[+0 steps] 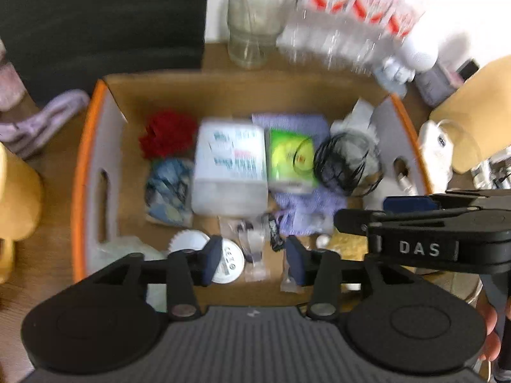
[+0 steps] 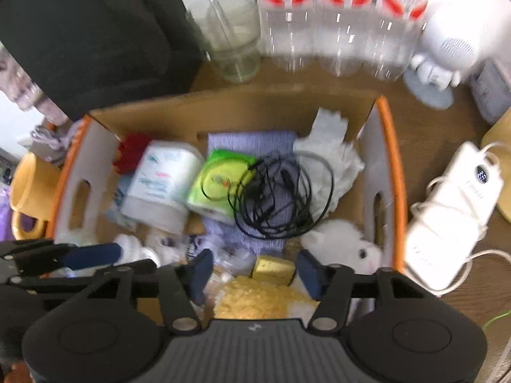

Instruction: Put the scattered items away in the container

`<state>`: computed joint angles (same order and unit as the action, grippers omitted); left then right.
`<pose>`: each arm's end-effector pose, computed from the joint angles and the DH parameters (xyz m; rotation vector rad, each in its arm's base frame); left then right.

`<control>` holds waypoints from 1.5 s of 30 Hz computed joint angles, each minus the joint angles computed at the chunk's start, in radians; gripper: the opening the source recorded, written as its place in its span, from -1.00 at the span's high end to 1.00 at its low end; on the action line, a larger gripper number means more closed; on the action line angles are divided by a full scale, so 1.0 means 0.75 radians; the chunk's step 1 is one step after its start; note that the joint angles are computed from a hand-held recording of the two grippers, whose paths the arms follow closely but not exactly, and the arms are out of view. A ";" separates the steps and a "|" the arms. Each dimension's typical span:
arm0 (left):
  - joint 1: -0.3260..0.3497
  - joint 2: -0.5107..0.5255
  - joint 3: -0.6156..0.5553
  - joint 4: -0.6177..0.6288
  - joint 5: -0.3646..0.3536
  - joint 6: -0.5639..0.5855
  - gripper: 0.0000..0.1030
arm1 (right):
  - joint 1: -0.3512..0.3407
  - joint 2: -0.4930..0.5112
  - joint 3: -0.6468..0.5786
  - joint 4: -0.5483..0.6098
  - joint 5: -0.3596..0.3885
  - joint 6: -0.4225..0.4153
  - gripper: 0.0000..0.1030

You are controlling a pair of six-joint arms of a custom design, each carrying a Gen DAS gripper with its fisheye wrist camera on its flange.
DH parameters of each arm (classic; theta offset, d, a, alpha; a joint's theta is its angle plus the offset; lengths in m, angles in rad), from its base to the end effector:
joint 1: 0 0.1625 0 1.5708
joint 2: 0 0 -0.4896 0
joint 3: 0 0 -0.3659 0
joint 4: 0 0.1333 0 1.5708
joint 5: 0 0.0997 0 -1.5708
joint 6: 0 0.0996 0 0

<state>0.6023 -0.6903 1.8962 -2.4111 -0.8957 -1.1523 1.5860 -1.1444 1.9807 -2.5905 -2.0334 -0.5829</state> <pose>-0.3617 -0.4860 0.0242 -0.0666 2.4565 -0.5295 0.0974 -0.5606 0.2672 0.7251 -2.5465 0.0591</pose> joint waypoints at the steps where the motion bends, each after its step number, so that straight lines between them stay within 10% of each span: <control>1: -0.017 -0.021 -0.005 0.034 0.024 -0.020 -0.05 | 0.014 -0.018 -0.003 0.002 0.003 -0.004 -0.29; 5: -0.094 -0.089 -0.023 0.198 0.161 -0.127 -0.58 | 0.059 -0.096 -0.011 -0.006 0.015 -0.027 -0.45; 12: -0.153 -0.075 -0.151 0.656 0.228 -0.409 -0.85 | 0.098 -0.159 0.029 -0.072 0.008 -0.031 -0.63; 17: -0.191 -0.082 -0.113 0.669 0.271 -0.462 -0.91 | 0.101 -0.202 0.087 -0.120 0.032 -0.067 -0.64; 25: -0.290 -0.047 -0.037 0.806 0.535 -0.738 -0.99 | 0.024 -0.233 0.304 -0.646 0.243 -0.338 -0.67; 33: -0.383 0.028 0.147 0.707 0.832 -0.933 -0.99 | -0.211 -0.262 0.528 -1.023 0.733 -0.483 -0.72; 45: -0.485 0.086 0.197 0.886 0.813 -1.225 -1.00 | -0.371 -0.337 0.696 -1.155 0.945 -0.515 -0.78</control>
